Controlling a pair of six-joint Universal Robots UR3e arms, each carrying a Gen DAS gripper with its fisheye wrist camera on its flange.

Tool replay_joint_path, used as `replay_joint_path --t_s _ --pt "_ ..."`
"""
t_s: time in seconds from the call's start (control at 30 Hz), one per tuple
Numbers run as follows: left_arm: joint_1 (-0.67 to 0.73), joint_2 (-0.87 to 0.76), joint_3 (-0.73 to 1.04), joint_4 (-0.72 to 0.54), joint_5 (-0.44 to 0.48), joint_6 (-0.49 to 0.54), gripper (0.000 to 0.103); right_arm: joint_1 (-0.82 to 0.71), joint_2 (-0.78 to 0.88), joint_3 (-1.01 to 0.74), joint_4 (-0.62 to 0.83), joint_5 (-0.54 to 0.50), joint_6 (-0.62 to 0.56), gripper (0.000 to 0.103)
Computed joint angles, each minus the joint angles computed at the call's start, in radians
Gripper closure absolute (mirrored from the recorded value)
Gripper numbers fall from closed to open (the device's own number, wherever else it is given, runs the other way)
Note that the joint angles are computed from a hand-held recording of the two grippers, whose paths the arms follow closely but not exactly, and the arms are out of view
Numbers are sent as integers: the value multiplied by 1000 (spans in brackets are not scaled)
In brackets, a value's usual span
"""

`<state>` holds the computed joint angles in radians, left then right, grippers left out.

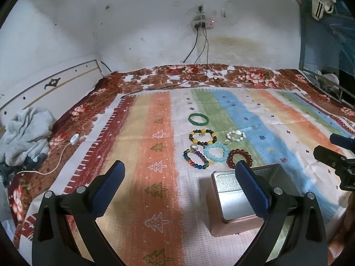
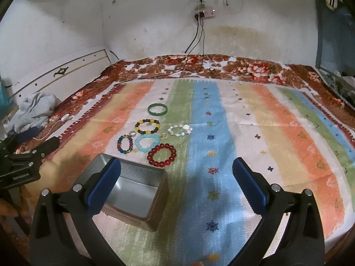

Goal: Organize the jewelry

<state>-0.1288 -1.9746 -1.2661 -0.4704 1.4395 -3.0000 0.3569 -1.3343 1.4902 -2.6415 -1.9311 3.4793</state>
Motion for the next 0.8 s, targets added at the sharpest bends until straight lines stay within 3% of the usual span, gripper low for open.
replay_joint_path --t_s 0.23,0.43,0.8 --pt "0 0 -3 1 5 2 6 8 9 1 -30 -2 -36 4" --pt "-5 -7 10 -10 49 -15 6 22 28 -41 38 -56 -9 4" --pt "7 -54 118 -114 42 -16 6 -18 59 -91 43 -13 -40 4"
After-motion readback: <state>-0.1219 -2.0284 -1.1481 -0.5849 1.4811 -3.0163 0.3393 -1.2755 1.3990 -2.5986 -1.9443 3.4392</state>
